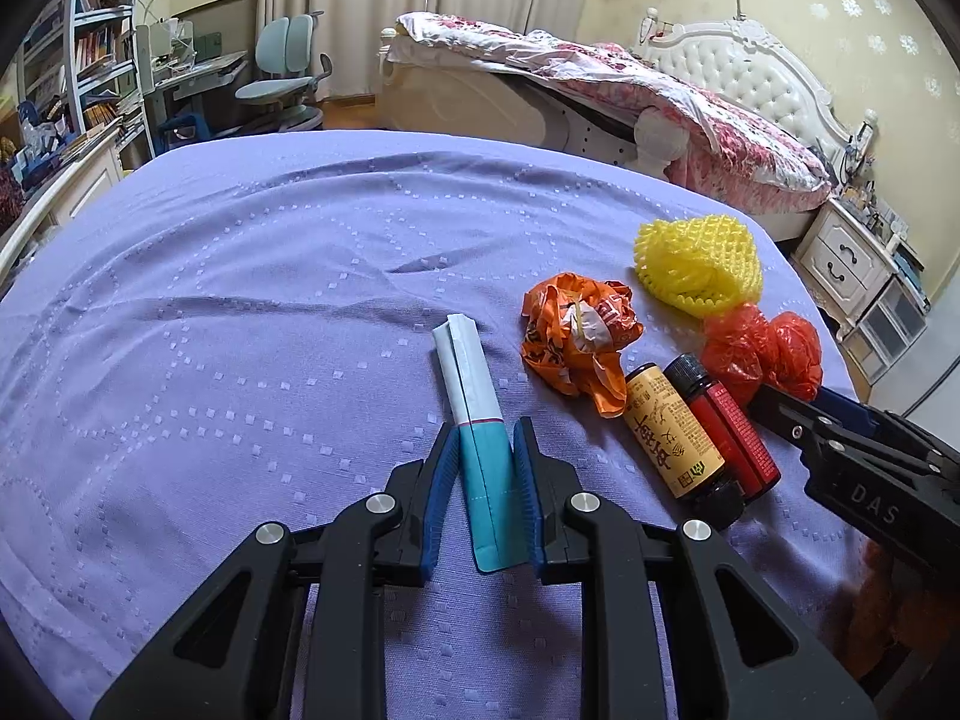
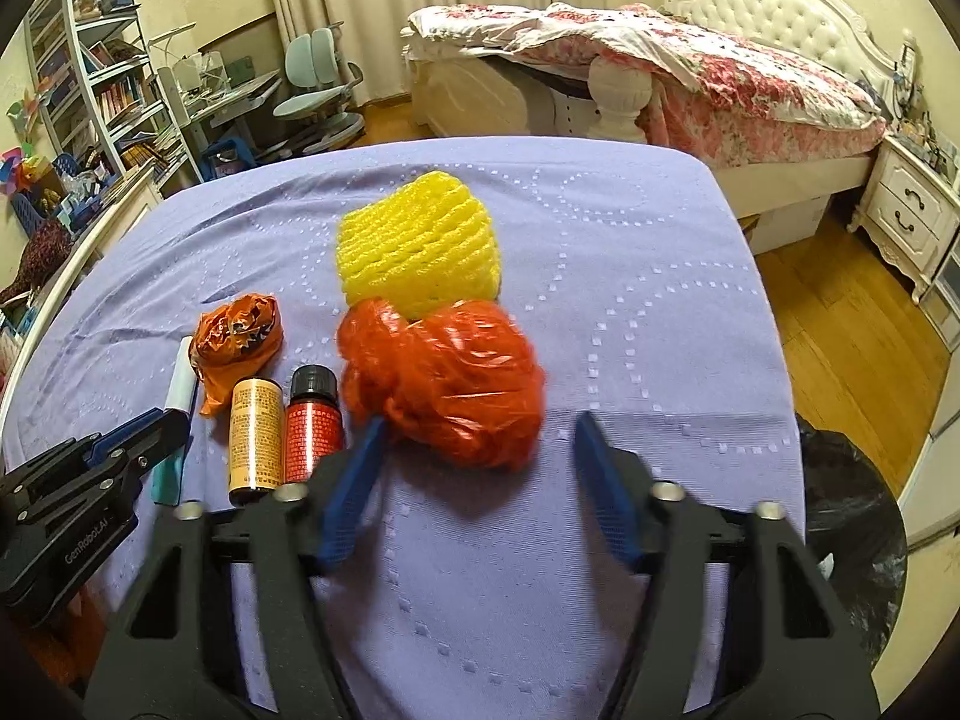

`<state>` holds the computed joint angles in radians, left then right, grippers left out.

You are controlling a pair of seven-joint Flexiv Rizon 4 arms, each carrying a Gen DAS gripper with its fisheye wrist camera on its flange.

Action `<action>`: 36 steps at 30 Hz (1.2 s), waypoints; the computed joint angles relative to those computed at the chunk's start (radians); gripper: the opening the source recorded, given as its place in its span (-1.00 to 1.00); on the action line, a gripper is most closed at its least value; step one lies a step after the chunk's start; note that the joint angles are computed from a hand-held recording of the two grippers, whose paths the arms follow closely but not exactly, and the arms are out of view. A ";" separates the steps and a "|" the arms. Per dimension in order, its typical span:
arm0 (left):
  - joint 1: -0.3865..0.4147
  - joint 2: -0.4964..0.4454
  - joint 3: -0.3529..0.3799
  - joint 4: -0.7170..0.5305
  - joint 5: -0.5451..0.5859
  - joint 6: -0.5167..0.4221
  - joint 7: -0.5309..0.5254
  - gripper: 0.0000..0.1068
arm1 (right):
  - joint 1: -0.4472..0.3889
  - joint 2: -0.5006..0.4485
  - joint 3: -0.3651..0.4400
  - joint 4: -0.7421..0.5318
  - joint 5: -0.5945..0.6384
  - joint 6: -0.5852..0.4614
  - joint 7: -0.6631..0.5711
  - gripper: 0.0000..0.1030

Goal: Collect trash
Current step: 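Grasp the teal toothpaste tube with the left gripper while the right gripper grasps the orange plastic bag, then carry the tube and orange bag over the bin and release both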

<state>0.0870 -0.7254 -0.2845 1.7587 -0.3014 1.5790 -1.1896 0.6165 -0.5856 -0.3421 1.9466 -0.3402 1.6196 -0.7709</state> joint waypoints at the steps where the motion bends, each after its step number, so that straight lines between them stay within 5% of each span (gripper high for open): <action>1: 0.002 0.000 -0.002 0.000 0.000 -0.001 0.000 -0.58 | 0.003 0.000 -0.004 0.001 -0.001 0.000 0.000 -0.14; 6: 0.029 0.003 -0.034 0.013 -0.003 0.004 0.009 -0.62 | 0.048 0.005 -0.049 0.026 0.006 0.021 0.005 -0.28; 36: 0.188 0.095 -0.229 0.245 0.171 0.174 -0.089 -0.67 | 0.483 0.149 -0.412 0.360 0.385 0.167 -0.191 -0.30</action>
<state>0.2747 -0.6301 -0.5137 2.0040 -0.1306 1.7531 -1.2791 1.0994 -0.4363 -0.7541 2.3062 0.0447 1.7867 -0.9617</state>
